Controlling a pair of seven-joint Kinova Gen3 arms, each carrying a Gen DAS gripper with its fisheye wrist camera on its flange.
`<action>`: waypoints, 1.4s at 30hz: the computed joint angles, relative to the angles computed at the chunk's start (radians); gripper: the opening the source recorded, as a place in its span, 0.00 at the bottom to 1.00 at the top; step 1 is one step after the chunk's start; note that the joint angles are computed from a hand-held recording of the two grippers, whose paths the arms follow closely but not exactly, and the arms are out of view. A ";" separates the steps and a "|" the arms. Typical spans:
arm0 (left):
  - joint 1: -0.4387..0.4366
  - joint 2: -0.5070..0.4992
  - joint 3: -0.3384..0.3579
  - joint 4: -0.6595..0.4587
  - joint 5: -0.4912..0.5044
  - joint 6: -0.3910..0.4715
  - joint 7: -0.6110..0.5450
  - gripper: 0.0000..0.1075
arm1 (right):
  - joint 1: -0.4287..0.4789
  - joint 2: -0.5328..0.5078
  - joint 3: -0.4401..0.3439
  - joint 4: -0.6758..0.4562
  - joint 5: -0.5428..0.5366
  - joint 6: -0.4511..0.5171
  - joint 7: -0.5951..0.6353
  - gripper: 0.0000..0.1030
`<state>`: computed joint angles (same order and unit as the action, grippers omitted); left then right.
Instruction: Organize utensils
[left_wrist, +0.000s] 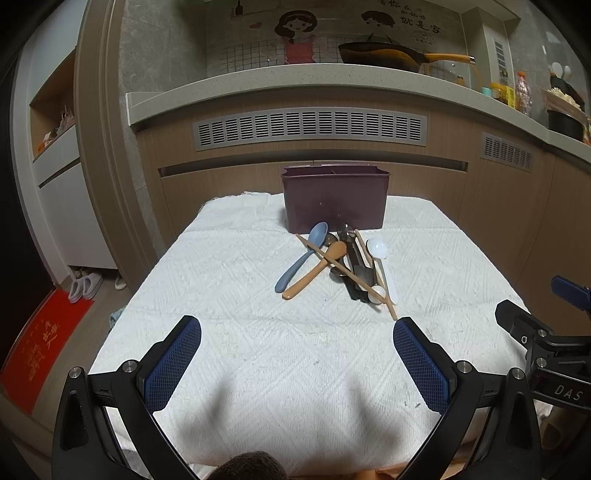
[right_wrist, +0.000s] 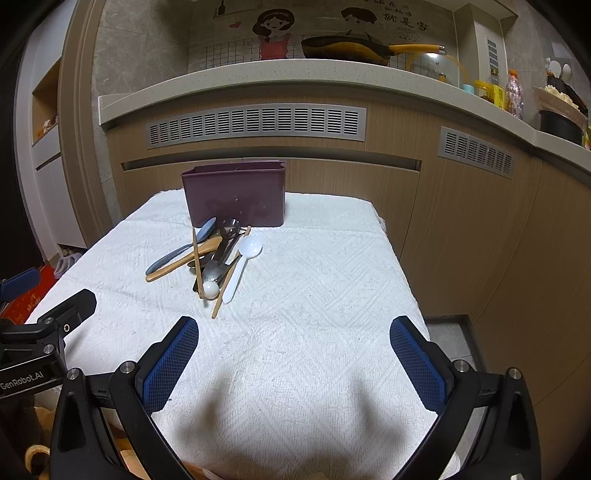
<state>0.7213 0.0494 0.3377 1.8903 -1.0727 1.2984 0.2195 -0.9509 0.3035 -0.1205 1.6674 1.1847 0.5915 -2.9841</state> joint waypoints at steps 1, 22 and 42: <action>0.001 0.001 0.001 -0.005 0.001 0.005 -0.002 0.96 | 0.001 0.000 0.000 0.001 0.000 0.000 0.000 1.00; 0.002 0.001 0.000 -0.009 0.003 0.006 -0.011 0.96 | -0.002 0.003 0.000 0.003 0.000 -0.004 -0.005 1.00; 0.006 0.004 -0.001 -0.012 0.003 0.010 -0.011 0.96 | 0.001 0.000 -0.003 0.004 0.004 -0.006 -0.016 1.00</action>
<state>0.7270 0.0539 0.3366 1.8781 -1.0696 1.3082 0.2082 -0.9504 0.3032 -0.1234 1.6711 1.1883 0.5852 -2.9996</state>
